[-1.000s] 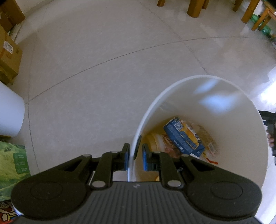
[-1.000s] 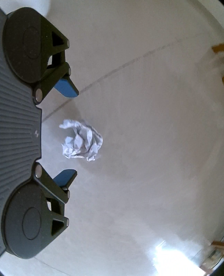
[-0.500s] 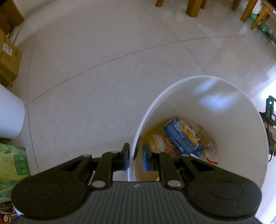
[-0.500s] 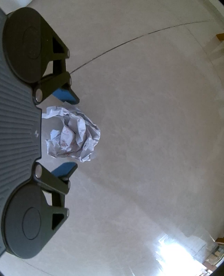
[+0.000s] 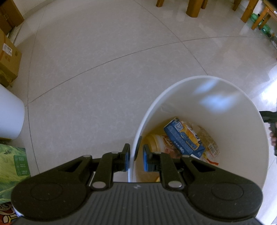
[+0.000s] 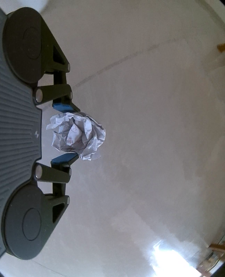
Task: Collect trash
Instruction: 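Carry the paper ball over the bin and open the right gripper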
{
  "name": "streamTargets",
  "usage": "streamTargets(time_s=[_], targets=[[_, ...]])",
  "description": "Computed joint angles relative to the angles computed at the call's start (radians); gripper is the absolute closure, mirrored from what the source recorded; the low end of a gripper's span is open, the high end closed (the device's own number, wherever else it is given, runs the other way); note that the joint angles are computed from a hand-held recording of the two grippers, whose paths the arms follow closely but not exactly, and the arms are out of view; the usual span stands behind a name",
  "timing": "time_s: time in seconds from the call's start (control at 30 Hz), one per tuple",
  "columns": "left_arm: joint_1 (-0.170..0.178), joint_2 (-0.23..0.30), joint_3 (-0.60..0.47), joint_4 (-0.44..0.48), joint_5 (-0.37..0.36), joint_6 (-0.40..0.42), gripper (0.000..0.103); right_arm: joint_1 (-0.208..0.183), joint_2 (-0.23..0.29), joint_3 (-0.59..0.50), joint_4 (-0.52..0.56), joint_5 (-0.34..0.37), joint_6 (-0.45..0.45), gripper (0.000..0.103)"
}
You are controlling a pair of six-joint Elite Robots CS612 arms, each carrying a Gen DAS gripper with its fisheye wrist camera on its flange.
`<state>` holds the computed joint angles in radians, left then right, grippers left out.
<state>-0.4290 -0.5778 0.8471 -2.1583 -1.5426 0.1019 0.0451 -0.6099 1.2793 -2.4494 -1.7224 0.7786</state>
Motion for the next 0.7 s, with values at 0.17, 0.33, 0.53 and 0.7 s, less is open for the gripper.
streamTargets(time_s=[0.17,0.33,0.53,0.7], targets=[[0.001,-0.001,0.004,-0.006,-0.005,-0.006,0.09,0.022,-0.064,0.017,-0.022,0.018,-0.148,0.05],[0.004,0.002,-0.002,0.001,-0.009,-0.014,0.09,0.053,-0.142,0.028,-0.056,0.08,-0.312,0.049],[0.002,0.006,-0.009,0.007,0.002,-0.027,0.09,0.104,-0.185,-0.03,-0.071,0.189,-0.47,0.048],[-0.001,0.002,-0.002,0.001,0.003,-0.025,0.09,0.149,-0.148,-0.137,-0.047,0.271,-0.588,0.048]])
